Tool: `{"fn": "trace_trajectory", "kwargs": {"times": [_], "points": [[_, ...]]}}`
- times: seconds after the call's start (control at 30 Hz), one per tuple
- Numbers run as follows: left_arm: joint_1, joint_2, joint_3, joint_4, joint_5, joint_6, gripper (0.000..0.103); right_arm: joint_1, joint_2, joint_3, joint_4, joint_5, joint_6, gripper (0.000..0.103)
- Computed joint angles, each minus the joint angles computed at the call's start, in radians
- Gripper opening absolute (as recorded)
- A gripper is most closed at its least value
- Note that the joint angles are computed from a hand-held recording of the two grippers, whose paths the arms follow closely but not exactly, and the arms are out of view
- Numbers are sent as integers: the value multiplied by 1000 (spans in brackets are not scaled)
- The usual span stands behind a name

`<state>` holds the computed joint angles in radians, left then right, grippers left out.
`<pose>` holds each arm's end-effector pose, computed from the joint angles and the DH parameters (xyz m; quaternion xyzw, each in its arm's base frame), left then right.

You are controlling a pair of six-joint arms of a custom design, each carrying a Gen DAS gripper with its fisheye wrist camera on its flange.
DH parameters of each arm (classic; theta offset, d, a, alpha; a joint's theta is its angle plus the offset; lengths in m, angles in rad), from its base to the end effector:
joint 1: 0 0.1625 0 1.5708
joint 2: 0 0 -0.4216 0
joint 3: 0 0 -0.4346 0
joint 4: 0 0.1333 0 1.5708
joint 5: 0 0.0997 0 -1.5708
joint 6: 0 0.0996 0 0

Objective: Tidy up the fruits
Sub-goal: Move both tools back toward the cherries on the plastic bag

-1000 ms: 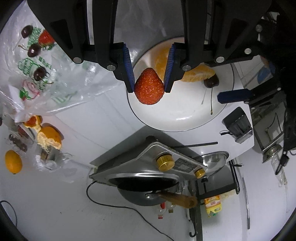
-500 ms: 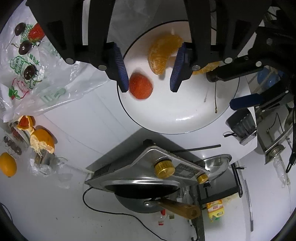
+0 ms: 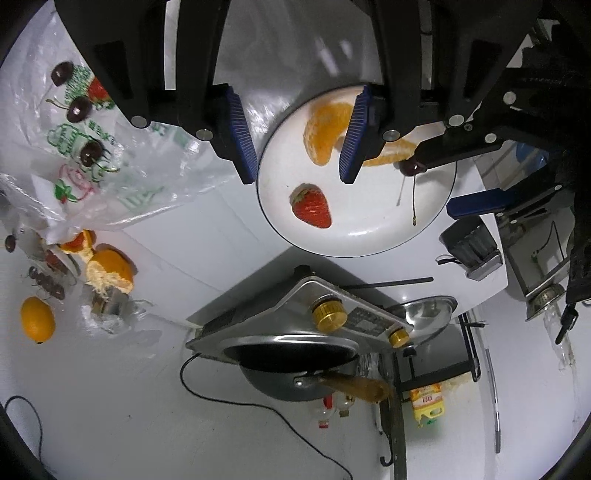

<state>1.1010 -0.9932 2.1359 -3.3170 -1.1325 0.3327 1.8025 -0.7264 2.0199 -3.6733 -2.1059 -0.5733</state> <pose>-0.0897 -0.5644 0.1027 0.3045 0.8832 -0.3036 0.1872 0.2100 -0.5309 0.0375 0.2516 -0.8565 0.3327 0.3040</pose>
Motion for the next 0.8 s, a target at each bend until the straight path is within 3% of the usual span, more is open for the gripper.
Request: {"fn": "trace_trajectory", "kwargs": {"times": [0.8], "points": [[-175,45,71,-30,48,-43,72,-28,-189,289,-264,-24,-3,49]]}}
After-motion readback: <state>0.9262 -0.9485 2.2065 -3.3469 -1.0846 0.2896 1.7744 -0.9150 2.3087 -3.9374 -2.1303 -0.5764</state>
